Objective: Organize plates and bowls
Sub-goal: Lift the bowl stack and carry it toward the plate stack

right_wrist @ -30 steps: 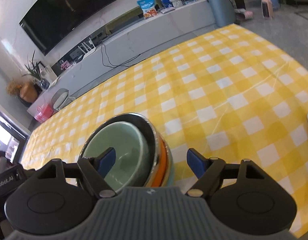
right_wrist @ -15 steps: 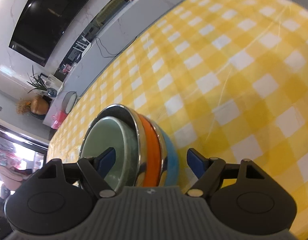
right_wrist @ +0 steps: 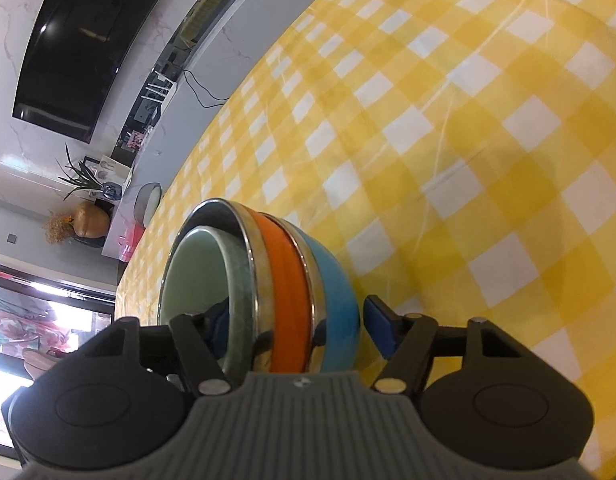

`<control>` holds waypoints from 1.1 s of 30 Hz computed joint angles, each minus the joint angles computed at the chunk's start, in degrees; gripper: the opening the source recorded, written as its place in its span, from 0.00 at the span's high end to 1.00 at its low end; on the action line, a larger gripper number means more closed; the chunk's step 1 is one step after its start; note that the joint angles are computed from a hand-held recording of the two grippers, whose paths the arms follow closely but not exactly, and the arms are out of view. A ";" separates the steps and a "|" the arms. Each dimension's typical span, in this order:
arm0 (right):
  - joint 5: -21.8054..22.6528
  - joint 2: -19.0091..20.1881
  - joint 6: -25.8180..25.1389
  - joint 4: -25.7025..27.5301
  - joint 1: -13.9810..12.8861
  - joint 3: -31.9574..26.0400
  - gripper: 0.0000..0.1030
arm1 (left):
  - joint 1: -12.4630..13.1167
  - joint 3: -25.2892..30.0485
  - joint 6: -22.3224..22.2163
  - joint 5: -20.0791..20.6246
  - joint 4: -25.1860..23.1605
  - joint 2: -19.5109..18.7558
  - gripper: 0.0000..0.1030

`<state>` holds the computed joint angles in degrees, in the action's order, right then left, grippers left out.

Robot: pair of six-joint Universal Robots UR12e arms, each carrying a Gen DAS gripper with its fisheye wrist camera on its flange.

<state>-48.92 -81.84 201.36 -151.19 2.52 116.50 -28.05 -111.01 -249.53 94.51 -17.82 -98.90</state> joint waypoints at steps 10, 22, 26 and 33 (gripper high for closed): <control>-0.15 0.18 0.05 0.24 0.08 -0.15 0.41 | 0.49 -0.19 -0.15 -2.08 2.24 -0.88 0.33; -2.13 -0.55 0.12 1.69 0.29 -0.11 0.49 | 0.63 -0.32 1.46 -2.60 3.13 -0.72 0.39; -2.06 -0.85 0.35 2.15 0.19 0.11 0.49 | 0.61 -0.30 1.62 -2.79 2.57 -0.51 0.39; -1.11 -1.58 0.42 3.34 0.11 0.50 0.49 | 0.34 -0.62 1.36 -2.05 0.98 0.78 0.39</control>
